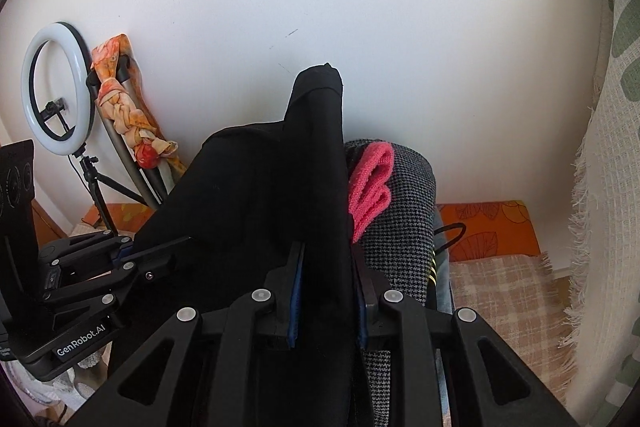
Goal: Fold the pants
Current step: 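Carry the folded trousers with both grippers onto the grey trouser stack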
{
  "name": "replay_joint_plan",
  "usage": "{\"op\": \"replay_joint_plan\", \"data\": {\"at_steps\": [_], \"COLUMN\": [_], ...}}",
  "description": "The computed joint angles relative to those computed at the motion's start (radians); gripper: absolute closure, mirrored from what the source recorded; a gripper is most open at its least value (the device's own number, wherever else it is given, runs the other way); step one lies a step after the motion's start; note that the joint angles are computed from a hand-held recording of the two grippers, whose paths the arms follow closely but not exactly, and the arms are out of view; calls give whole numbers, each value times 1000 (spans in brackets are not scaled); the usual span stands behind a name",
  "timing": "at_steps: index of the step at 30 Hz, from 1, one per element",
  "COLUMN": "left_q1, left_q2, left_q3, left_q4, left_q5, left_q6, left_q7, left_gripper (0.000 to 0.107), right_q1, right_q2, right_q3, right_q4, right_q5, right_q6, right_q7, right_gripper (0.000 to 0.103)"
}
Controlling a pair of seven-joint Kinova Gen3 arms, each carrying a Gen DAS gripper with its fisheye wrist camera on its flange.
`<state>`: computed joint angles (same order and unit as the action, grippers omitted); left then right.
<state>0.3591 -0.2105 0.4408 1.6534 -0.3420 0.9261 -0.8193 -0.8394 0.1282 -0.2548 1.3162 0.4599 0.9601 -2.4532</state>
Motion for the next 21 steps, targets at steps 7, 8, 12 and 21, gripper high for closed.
{"op": "replay_joint_plan", "data": {"at_steps": [7, 8, 12, 21], "left_q1": [2, 6, 6, -33], "left_q2": [22, 24, 8, -83], "left_q3": [41, 35, 15, -2], "left_q4": [-22, -27, -29, -15], "left_q5": [-88, -90, -110, -56], "left_q6": [81, 94, 130, 169], "left_q7": [49, 51, 82, 21], "left_gripper": [84, 77, 64, 64], "right_q1": [-47, -54, -76, -131], "right_q2": [16, 20, 46, 38], "right_q3": [10, 8, 13, 17], "right_q4": [-29, -39, -80, -93], "right_q5": [118, 128, 145, 201], "right_q6": [126, 145, 209, 275], "right_q7": [-107, -107, -101, -186], "right_gripper": [63, 63, 63, 58]}}
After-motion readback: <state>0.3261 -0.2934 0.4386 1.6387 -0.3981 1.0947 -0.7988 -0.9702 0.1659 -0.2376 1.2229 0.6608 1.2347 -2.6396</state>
